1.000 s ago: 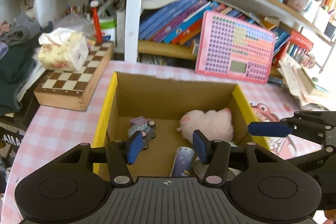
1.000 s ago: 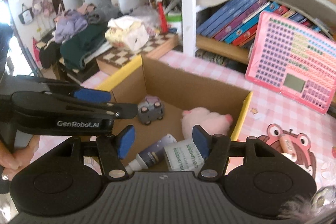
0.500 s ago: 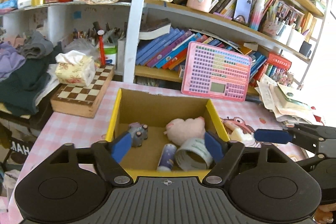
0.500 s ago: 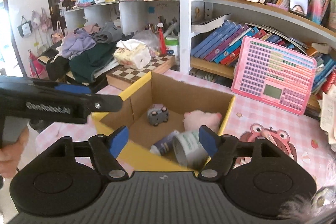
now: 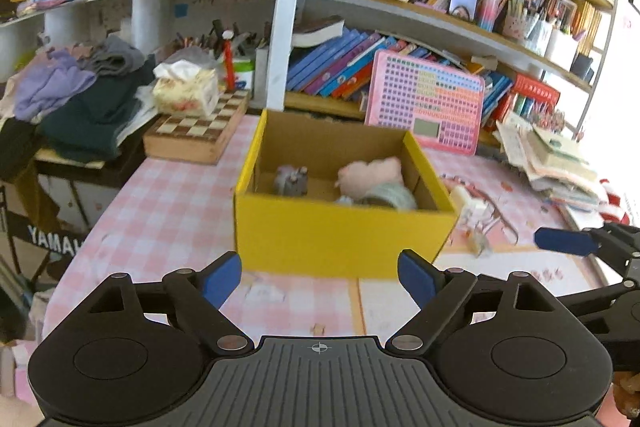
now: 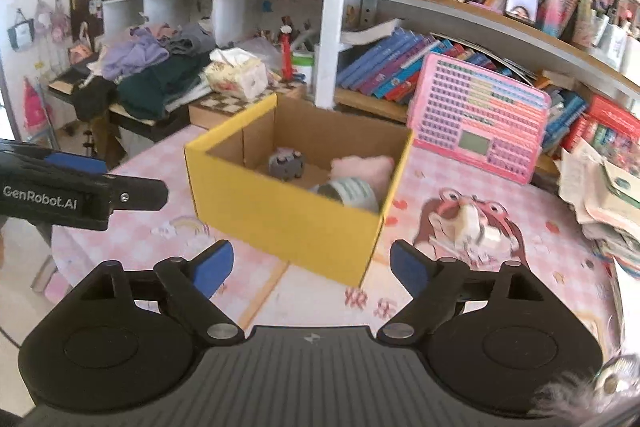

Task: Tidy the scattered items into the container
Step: 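Withdraw both open tools from the yellow box back over the table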

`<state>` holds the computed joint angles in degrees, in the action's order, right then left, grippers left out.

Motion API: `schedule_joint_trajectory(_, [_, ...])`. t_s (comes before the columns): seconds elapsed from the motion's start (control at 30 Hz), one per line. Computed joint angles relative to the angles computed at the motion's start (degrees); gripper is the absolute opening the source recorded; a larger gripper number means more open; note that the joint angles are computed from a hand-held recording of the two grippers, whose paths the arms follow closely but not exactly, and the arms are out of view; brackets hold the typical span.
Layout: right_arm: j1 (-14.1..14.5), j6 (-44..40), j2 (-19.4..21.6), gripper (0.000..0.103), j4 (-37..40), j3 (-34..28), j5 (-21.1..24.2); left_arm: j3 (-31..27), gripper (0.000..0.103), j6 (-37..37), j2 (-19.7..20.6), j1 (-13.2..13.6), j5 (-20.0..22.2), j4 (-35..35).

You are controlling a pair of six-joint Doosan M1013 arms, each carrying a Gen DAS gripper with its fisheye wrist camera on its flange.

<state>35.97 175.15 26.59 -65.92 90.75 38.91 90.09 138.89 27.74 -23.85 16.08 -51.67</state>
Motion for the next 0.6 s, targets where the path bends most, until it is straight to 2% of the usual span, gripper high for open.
schedule_joint_trajectory(0.27, [2.6,1.2,0.8,0.089,4.1,0.3,4.9,3.9,0.088,0.5,-1.3,-0.6,-0.6,1.9])
schedule_joint_trajectory(0.47, [3.2,2.9,0.4,0.089,7.4,0.9,6.7,5.2,0.088,2.5,-1.9,-0.7,0.3,0.3])
schedule_joint_trajectory(0.6, [3.6,6.5,0.0,0.089,6.7,1.6,8.5,5.6,0.088,1.3,-2.0,-0.5,0.5,1.7])
